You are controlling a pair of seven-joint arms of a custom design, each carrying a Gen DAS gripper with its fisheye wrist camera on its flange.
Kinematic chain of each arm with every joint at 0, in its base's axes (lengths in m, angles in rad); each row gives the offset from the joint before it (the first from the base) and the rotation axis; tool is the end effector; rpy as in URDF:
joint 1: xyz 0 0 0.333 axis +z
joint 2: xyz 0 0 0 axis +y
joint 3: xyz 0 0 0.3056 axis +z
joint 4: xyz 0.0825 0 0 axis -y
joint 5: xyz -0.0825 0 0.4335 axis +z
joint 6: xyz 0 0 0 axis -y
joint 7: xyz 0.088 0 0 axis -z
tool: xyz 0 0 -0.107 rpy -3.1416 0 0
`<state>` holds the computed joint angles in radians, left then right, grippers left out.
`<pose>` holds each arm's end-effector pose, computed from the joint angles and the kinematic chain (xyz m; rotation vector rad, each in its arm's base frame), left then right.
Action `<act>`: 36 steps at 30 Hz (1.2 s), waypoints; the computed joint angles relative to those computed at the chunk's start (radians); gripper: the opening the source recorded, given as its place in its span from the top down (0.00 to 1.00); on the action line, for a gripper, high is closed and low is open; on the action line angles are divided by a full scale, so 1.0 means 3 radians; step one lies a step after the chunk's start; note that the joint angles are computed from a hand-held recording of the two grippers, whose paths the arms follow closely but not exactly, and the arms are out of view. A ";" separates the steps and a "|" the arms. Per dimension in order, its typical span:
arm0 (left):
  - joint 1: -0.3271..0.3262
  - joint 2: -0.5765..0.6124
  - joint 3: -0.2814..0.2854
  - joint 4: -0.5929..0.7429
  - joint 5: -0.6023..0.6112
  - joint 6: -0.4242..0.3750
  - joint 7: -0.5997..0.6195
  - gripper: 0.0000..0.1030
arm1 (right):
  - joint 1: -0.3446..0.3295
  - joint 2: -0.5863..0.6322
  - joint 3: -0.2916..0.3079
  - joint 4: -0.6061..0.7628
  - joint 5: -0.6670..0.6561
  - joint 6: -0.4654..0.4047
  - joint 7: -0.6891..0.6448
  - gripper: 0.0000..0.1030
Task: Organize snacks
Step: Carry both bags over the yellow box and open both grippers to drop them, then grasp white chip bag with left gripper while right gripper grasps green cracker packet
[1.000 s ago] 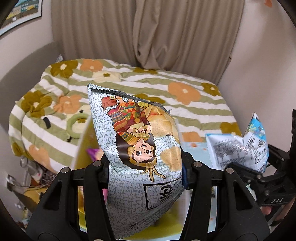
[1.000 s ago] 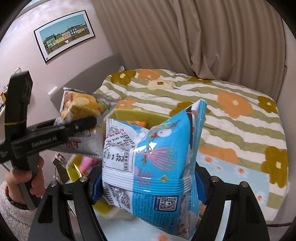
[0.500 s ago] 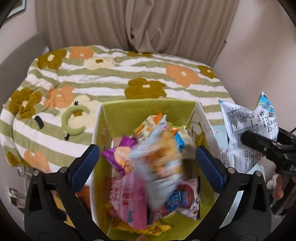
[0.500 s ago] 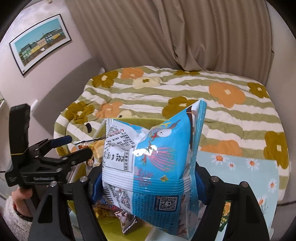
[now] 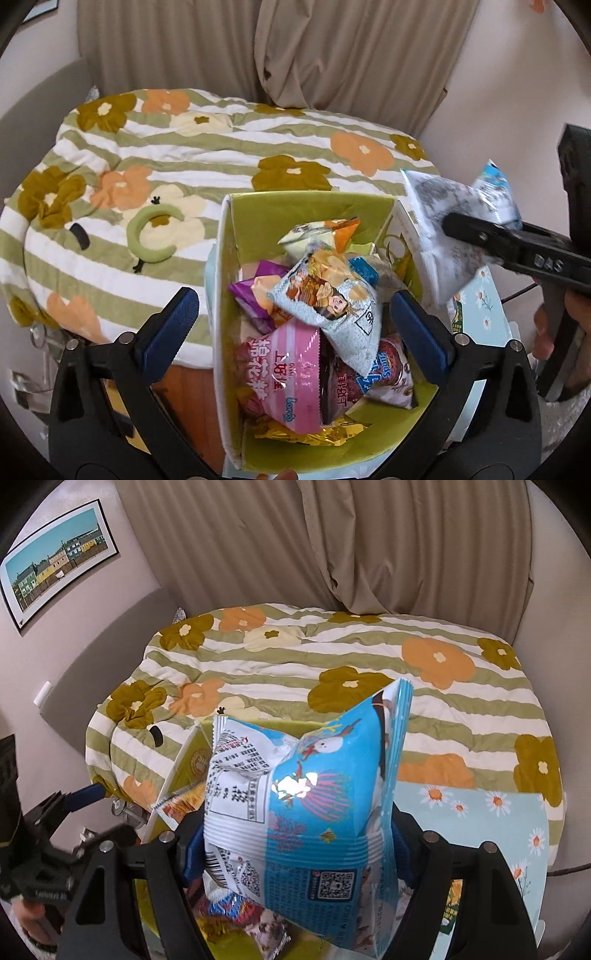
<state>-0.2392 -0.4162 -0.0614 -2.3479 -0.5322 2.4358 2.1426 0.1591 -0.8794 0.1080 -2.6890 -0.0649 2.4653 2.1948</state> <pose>0.4916 -0.1557 0.5187 -1.3902 2.4920 -0.9273 0.3794 0.1056 0.5360 -1.4759 2.0673 -0.4696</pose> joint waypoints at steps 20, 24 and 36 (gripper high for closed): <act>0.0059 0.0151 -0.0041 -0.0032 0.0153 0.0003 0.0000 0.01 | -0.0079 0.0181 0.0187 -0.0099 -0.0267 0.0255 0.0504 0.01; 0.0036 0.0071 -0.0041 -0.0053 0.0113 0.0028 0.0025 0.01 | -0.0058 -0.0013 0.0191 -0.0125 -0.0290 0.0154 0.0543 0.01; -0.0087 -0.0441 -0.0102 -0.0279 0.0214 0.0199 -0.0306 0.01 | 0.0019 -0.0891 0.0183 -0.0288 -0.0342 -0.0216 0.0436 0.01</act>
<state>-0.2654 -0.5483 -0.0921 -2.4315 -0.4680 2.4955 2.0509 0.1649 -1.1466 0.1630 -2.7754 -0.1673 2.4004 2.3255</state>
